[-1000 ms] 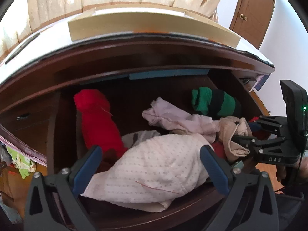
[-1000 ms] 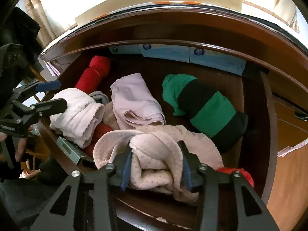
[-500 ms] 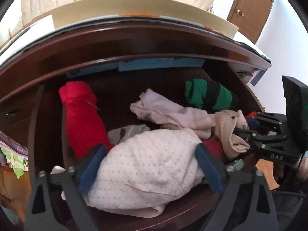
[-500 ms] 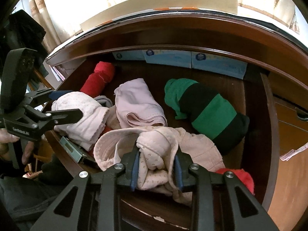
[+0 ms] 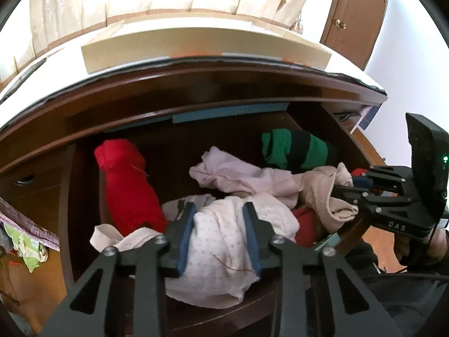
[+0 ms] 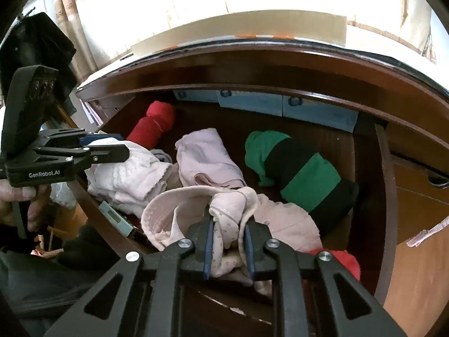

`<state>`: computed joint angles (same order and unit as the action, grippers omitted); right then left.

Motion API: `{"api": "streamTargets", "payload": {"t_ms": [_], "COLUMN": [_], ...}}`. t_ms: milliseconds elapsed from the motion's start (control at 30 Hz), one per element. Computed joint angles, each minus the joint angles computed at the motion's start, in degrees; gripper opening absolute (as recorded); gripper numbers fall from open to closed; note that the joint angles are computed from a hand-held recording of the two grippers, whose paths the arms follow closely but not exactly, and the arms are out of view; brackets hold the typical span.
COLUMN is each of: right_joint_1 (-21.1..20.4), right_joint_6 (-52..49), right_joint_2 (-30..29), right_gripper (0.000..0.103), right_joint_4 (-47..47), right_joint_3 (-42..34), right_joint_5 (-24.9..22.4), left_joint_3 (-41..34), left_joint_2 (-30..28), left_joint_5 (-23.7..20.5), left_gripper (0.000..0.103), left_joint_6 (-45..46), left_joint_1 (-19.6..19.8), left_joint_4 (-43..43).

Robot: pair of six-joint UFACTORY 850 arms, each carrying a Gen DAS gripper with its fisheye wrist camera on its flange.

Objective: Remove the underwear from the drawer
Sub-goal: 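Grasp pink underwear with the right tool while the left tool grasps white dotted underwear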

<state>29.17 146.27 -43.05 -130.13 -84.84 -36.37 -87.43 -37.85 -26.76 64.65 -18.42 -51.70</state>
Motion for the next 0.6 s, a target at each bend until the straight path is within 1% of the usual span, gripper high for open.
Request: {"api": "streamTargets", "payload": {"t_ms": [167, 233, 400, 467, 500, 533, 567, 600], "right_joint_1": [0.12, 0.18, 0.19, 0.14, 0.15, 0.18, 0.17, 0.19], "right_joint_6": [1.48, 1.99, 2.22, 2.07, 2.17, 2.26, 2.22, 2.2], "right_joint_2": [0.35, 0.56, 0.55, 0.55, 0.58, 0.61, 0.59, 0.59], "right_gripper": [0.02, 0.02, 0.02, 0.02, 0.02, 0.02, 0.02, 0.02], "right_joint_4": [-1.57, -2.19, -2.52, -2.33, -2.39, -2.47, -2.45, -2.43], "right_joint_3": [0.73, 1.16, 1.23, 1.17, 1.23, 1.29, 1.25, 1.22], "right_joint_5": [-1.11, -1.54, -1.65, -1.29, -1.34, -1.35, -1.34, -1.33], "left_joint_3": [0.7, 1.0, 0.85, -0.14, -0.39, -0.67, -0.84, -1.39], "left_joint_2": [0.75, 1.12, 0.88, 0.19, 0.05, -0.07, -0.2, -0.64], "left_joint_5": [-0.35, -0.34, -0.04, -1.23, -1.39, -1.11, -1.18, -2.36], "left_gripper": [0.023, 0.017, 0.017, 0.02, 0.029, 0.044, 0.05, 0.06], "left_joint_6": [2.56, 3.24, 2.66, 0.54, -0.21, -2.45, -3.26, -4.31], "left_joint_1": [0.18, 0.23, 0.21, 0.18, 0.1, -0.1, -0.16, -0.11], "left_joint_4": [-2.25, -2.85, -1.75, 0.96, 2.32, 4.92, 5.71, 6.8]}}
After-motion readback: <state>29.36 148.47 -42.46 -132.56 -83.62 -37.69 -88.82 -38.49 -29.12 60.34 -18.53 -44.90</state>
